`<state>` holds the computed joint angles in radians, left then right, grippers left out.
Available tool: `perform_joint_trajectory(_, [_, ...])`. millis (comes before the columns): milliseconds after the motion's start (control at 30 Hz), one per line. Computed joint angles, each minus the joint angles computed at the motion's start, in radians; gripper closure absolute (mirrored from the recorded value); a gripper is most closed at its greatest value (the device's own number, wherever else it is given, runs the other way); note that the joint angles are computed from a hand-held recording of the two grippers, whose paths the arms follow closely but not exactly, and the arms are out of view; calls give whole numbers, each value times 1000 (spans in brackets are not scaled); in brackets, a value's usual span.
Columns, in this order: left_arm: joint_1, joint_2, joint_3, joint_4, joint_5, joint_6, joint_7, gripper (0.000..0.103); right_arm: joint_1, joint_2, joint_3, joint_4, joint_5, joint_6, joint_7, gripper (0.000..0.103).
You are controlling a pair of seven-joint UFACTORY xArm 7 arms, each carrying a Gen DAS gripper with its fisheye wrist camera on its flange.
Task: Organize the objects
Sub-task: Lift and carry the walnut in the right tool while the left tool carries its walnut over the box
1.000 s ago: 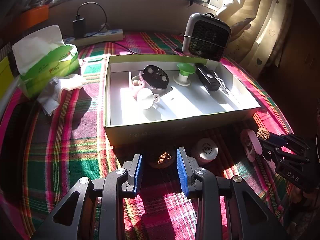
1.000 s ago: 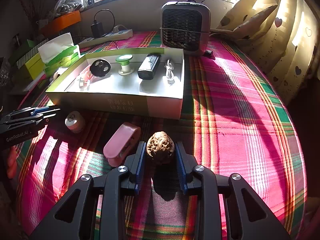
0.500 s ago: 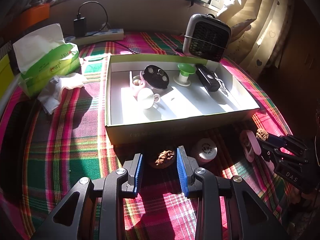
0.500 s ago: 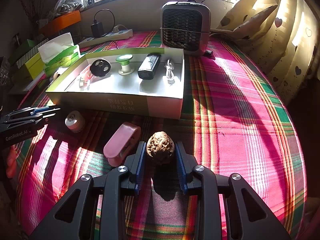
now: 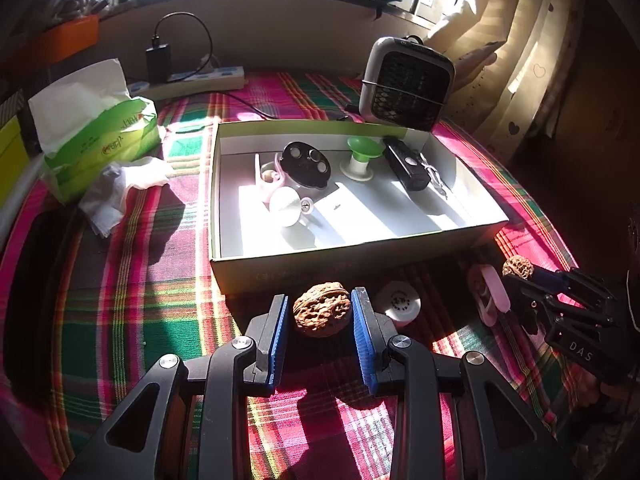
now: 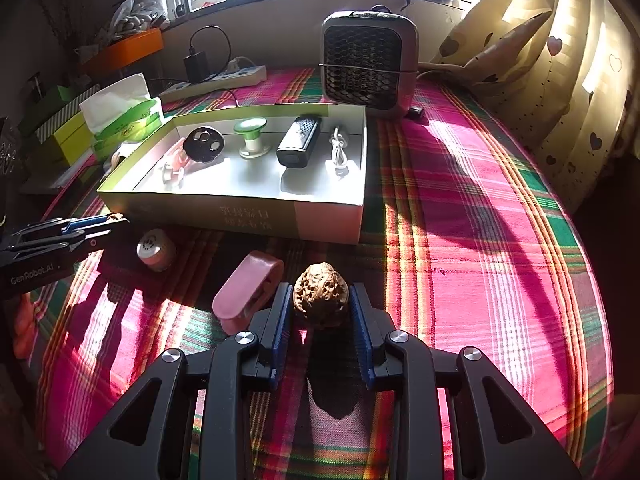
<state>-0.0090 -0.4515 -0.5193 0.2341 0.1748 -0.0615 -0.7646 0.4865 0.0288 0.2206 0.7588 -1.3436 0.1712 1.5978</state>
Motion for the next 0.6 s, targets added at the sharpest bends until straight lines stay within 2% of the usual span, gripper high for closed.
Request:
perform_joint_trajectory(300, [-36,-47,26,3,5,22,4,75,-17,-35,7,5,-22,-14,3,73])
perform_joint_trajectory(600, [-30,-50,36,28,19,40,4,75,-26,-11,5,57,8,-44,-74,73])
